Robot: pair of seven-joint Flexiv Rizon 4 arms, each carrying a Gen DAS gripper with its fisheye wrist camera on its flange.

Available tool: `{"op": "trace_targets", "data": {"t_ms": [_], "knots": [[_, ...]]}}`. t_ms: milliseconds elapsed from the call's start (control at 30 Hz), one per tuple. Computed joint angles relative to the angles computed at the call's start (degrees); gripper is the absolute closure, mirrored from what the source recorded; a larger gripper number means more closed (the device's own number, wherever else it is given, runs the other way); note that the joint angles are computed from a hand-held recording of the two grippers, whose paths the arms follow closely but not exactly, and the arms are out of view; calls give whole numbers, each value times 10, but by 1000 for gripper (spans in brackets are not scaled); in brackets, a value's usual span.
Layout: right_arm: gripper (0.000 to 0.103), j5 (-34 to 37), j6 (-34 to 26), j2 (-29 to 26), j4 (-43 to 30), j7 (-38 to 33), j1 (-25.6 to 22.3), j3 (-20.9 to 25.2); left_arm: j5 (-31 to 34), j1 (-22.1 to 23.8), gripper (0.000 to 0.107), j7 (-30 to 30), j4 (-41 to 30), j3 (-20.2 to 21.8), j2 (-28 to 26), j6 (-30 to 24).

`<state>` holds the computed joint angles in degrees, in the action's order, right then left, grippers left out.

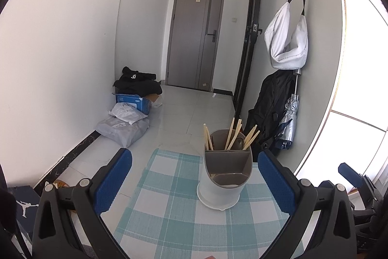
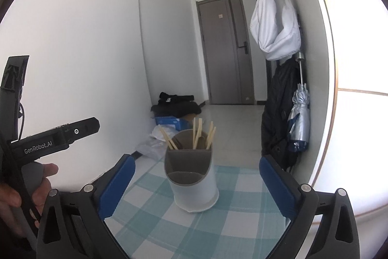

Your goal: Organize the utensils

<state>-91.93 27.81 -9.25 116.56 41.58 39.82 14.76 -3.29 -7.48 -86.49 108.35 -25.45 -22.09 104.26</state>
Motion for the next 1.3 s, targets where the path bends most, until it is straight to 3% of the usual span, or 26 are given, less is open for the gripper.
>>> {"op": "trace_targets", "data": {"t_ms": [133, 333, 500, 567, 667, 800, 867, 967, 1100, 1167, 1300], "knots": [[0, 4, -1, 0, 0, 4, 2, 1, -8, -25, 5, -5, 3, 28, 5, -2], [0, 5, -9, 0, 2, 2, 6, 3, -8, -26, 5, -6, 8, 29, 7, 0], [0, 8, -9, 2, 5, 7, 5, 4, -33, -81, 5, -16, 2, 92, 10, -9], [0, 8, -7, 2, 5, 10, 5, 4, -32, -65, 5, -15, 6, 73, 11, -11], [0, 9, -8, 2, 5, 12, 5, 4, -32, -80, 5, -12, 7, 91, 12, -6], [0, 11, -8, 1, 5, 12, 6, 4, -29, -71, 5, -11, 10, 81, 13, -4], [0, 11, -9, 1, 5, 14, 6, 4, -27, -61, 5, -10, 12, 69, 13, -7], [0, 11, -7, 2, 6, 16, 5, 4, -17, -10, 5, -8, 19, 11, 11, -9], [0, 17, -12, 2, 7, 15, 7, 5, -19, -18, 5, -14, 21, 22, 12, -4], [0, 20, -10, 3, 8, 19, 5, 5, -14, -6, 5, -11, 21, 7, 12, -10], [0, 22, -10, 4, 11, 26, 5, 5, -15, -24, 5, -11, 19, 28, 13, -3]]}}
